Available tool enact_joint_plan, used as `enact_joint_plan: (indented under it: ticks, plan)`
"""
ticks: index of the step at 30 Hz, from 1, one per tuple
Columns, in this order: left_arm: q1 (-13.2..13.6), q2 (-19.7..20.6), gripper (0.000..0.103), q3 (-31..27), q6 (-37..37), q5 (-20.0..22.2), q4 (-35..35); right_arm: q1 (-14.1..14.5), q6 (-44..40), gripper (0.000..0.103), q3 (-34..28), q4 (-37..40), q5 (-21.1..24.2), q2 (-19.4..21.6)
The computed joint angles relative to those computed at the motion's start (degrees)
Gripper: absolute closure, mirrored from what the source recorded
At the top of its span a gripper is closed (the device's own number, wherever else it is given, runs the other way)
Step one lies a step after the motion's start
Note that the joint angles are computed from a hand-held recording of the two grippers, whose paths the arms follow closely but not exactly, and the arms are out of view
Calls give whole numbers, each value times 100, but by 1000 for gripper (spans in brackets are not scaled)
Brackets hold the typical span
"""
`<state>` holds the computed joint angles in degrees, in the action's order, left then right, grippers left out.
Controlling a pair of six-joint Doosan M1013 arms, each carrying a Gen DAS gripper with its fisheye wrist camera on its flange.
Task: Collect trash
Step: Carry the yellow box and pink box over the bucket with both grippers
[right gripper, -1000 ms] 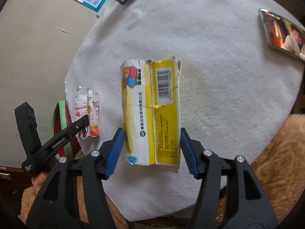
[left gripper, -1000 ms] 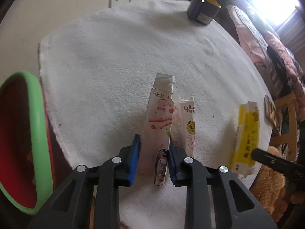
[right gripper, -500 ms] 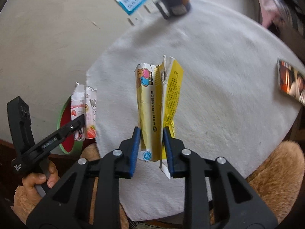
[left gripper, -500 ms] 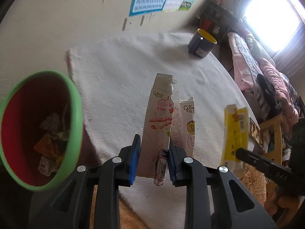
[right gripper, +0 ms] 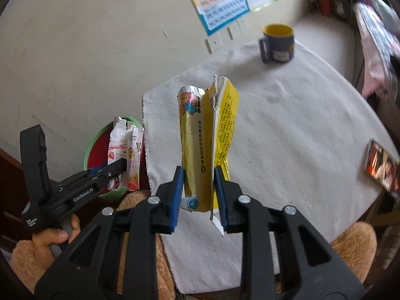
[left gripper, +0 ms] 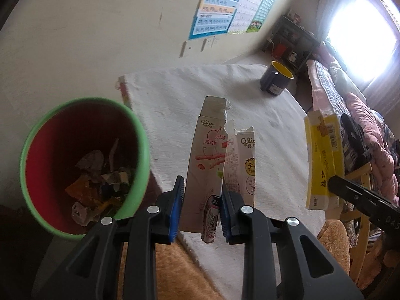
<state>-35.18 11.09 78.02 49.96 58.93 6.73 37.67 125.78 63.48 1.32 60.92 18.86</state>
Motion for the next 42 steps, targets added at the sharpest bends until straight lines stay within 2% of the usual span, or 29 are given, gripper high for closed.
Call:
enact_joint_plan:
  ticks: [5, 28, 42]
  plan:
    - [-20, -100, 79, 93, -156, 59, 431, 158, -98, 78, -275, -309, 169, 137]
    - [288, -509, 79, 657, -743, 91, 697, 444, -693, 78, -1102, -218, 776, 727]
    - [432, -681, 79, 888, -969, 185, 878, 556, -1092, 78, -1884, -121, 1065, 1265]
